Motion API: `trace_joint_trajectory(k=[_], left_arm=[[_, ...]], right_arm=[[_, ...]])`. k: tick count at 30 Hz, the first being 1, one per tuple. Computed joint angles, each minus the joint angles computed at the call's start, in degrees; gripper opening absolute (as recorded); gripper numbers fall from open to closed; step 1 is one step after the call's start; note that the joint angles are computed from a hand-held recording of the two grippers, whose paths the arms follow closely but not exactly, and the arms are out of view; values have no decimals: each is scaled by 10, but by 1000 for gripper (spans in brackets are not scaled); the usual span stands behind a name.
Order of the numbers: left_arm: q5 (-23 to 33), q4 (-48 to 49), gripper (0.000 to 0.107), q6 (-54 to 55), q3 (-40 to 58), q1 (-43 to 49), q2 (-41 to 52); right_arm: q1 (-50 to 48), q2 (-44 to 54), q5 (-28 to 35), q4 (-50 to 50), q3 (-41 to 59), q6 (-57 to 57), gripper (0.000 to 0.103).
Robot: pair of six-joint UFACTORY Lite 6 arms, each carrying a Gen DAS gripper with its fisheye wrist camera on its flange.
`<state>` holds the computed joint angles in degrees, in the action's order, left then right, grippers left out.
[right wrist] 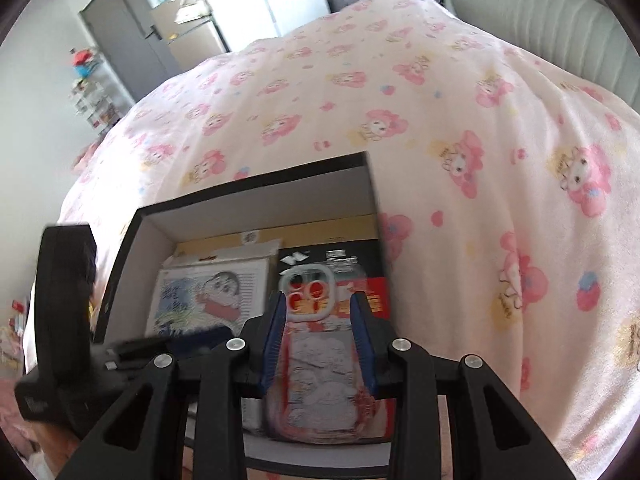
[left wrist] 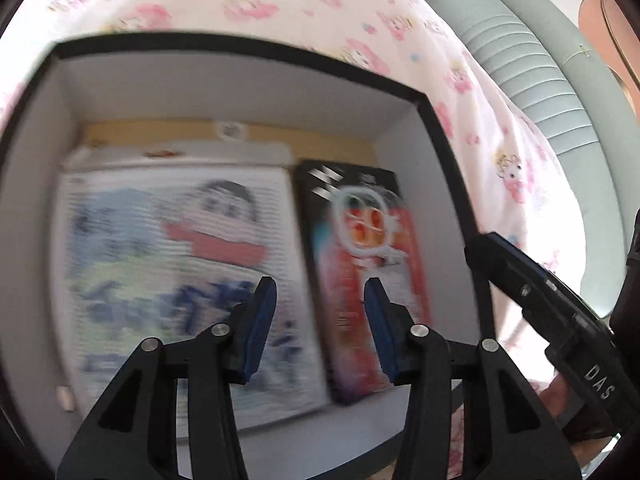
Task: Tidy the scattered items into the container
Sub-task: 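Lower the phone case into the box onto the red card, release, then move the right gripper to the babi sticker card on the blanket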
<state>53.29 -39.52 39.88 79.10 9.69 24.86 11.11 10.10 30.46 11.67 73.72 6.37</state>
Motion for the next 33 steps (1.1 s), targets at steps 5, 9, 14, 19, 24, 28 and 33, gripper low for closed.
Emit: trace_joint_trajectory(k=[5,9,14,19,24,28,33], left_arm=[[-13,-7,46,46,-36,34,-42],[-1,-6,46,61,-38,55,-52],[-19,-17,46,45,-55,8,-86],[-21,-8,46,52,-96,-11,-168],[7,2,45,86,-178,21,-299],[37,3,45,106,-230,70,-390],[110,-6,45,165,-251,182,-436]], right_arm=[[49,37,19,-74,29,69,30],[66,42,18,-115,30,114,30],[72,19,24,-141,15,153,30],[111,-85,11,-208,-67,261,30],[189,-209,29,-293,-151,400,30],[272,-262,78,-367,-169,500,30],[348,-267,110,-394,-154,547,30]])
